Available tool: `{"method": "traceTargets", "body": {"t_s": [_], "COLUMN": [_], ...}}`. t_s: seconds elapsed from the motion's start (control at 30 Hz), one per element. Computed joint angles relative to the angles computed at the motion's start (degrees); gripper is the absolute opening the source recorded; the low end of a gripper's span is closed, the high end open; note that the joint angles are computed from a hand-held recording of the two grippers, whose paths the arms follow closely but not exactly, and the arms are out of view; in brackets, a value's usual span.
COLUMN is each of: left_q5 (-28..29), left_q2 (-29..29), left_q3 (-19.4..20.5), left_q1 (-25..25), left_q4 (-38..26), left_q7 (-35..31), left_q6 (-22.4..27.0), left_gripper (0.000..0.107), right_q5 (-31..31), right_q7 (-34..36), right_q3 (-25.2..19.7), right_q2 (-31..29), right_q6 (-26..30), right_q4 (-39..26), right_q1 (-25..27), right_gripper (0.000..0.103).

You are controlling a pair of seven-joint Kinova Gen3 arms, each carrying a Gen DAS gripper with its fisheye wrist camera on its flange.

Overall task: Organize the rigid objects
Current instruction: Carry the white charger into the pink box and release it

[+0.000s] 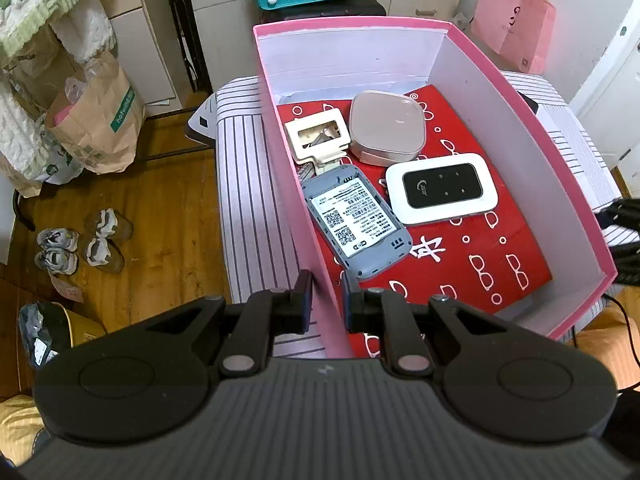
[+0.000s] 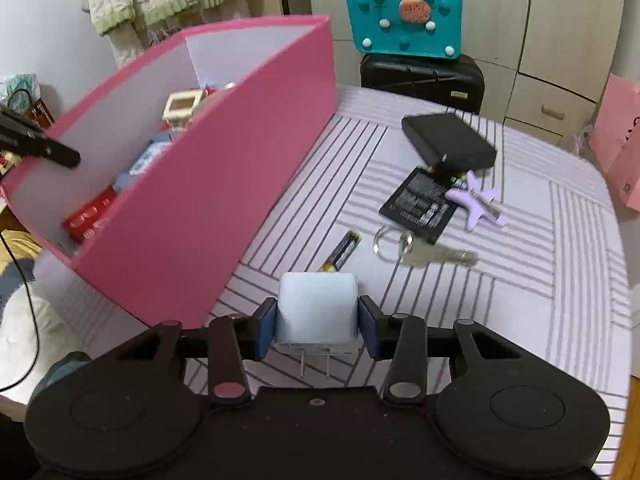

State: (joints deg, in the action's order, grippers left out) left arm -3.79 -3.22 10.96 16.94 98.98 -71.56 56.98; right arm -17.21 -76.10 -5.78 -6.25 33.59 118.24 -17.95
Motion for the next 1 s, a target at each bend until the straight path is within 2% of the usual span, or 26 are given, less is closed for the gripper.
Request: {"method": "traceTargets", "body": {"t_s": [0.33, 0.43, 0.67, 0.83, 1.0], "left_q5": [0.6, 0.6, 0.7, 2.1, 2.6], "left_q2": [-0.4, -0.3, -0.6, -1.2, -1.3], "left_q3": [-0.1, 0.0, -0.1, -0.6, -0.7], "left_q1": [-0.3, -0.3, -0.2, -0.8, -1.1], "left_q4": [0.7, 0.6, 1.0, 1.7, 1.8], "left_q7": [-0.6, -0.3, -0.2, -1.1, -1.5], "left_q6": [-0.7, -0.6, -1.1, -1.8, -1.9], "left_gripper": [0.014, 0.014, 0.014, 0.014, 0.014], "right_q5": [-4.3, -8.4, -16.8, -15.9, -15.4], "right_q7": [3.9, 8.2, 15.5, 12.1, 6.6], "right_q3": [2.5, 4.3, 2.4, -2.2, -4.8], "right_q2": [-4.8, -4.0, 4.0, 11.8, 19.6], "right_q6": [4.2, 7.4, 18.9, 21.8, 25.0], "right_q4": [-5.5, -9.1, -20.5, -26.7, -31.5], "right_q1": [-0.7, -2.4, -2.1, -2.0, -2.3], "right_gripper": [0.048, 0.048, 0.048, 0.048, 0.048]}}
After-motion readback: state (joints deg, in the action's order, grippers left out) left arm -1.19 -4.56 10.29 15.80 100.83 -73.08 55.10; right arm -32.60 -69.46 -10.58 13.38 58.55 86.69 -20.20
